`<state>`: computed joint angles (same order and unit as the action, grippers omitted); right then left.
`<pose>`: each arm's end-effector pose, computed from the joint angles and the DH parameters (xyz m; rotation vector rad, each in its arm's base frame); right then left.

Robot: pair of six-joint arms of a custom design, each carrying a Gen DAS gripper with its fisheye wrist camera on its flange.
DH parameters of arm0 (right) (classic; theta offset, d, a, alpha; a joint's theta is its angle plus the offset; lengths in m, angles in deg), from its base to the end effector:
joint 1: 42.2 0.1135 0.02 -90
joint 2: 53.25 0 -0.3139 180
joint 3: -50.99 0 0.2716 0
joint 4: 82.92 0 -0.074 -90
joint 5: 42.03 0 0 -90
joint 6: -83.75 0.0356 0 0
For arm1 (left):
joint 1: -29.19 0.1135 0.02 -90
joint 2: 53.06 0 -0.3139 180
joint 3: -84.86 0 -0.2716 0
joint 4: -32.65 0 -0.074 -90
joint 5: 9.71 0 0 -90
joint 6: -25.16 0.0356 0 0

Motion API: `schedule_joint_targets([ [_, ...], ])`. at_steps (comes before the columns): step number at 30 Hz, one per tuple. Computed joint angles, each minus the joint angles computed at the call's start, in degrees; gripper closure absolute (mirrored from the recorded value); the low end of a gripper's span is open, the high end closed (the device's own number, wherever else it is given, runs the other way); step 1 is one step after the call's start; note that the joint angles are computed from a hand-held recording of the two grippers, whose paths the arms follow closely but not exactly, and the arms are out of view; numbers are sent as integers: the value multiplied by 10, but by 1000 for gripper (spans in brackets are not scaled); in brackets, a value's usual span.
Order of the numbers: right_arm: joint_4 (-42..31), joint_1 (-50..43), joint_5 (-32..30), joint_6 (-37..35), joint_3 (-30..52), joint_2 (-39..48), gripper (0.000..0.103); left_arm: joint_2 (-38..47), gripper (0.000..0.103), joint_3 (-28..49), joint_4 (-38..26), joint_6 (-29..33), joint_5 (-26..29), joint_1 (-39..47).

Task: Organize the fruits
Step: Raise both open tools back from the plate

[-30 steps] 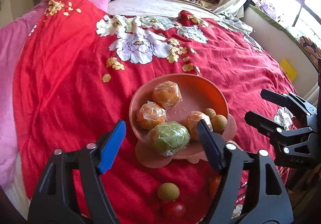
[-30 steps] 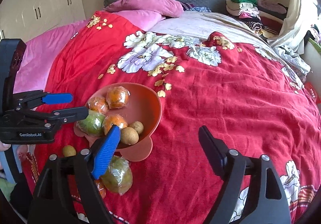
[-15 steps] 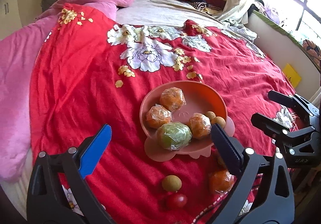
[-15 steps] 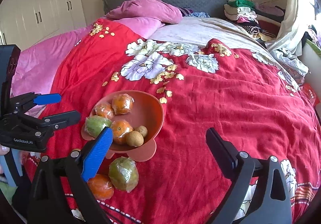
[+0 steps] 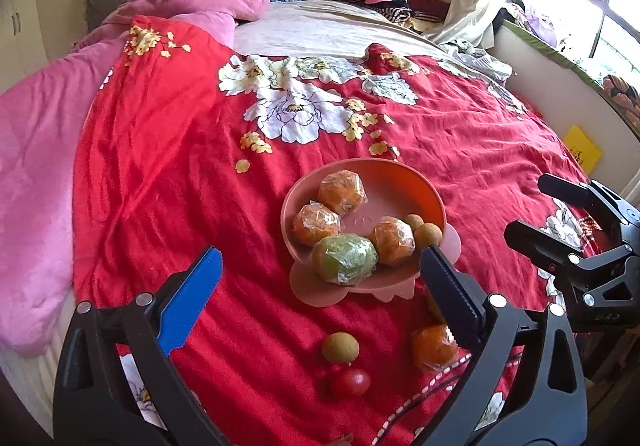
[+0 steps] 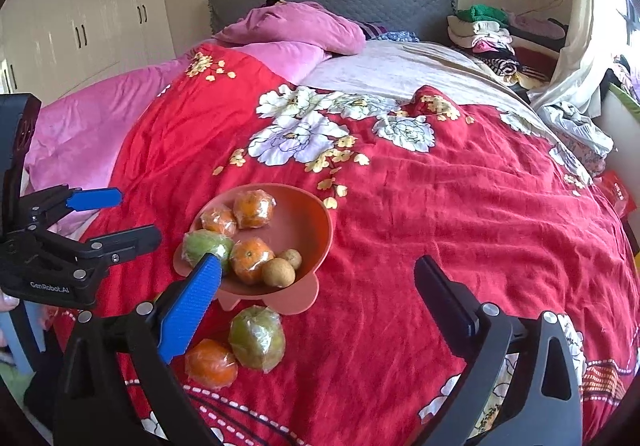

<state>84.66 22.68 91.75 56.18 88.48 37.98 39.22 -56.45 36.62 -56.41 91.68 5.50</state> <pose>0.1190 0.1957 0.1171 0.1449 2.2877 0.0248 0.2392 -0.1126 0.1256 0.7626 2.3248 -0.3611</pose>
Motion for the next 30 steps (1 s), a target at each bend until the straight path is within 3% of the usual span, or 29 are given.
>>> schedule_joint_targets([
  [30,-74,94,-4,89,46,54,5,-37,10,-92,20,40,12,32],
])
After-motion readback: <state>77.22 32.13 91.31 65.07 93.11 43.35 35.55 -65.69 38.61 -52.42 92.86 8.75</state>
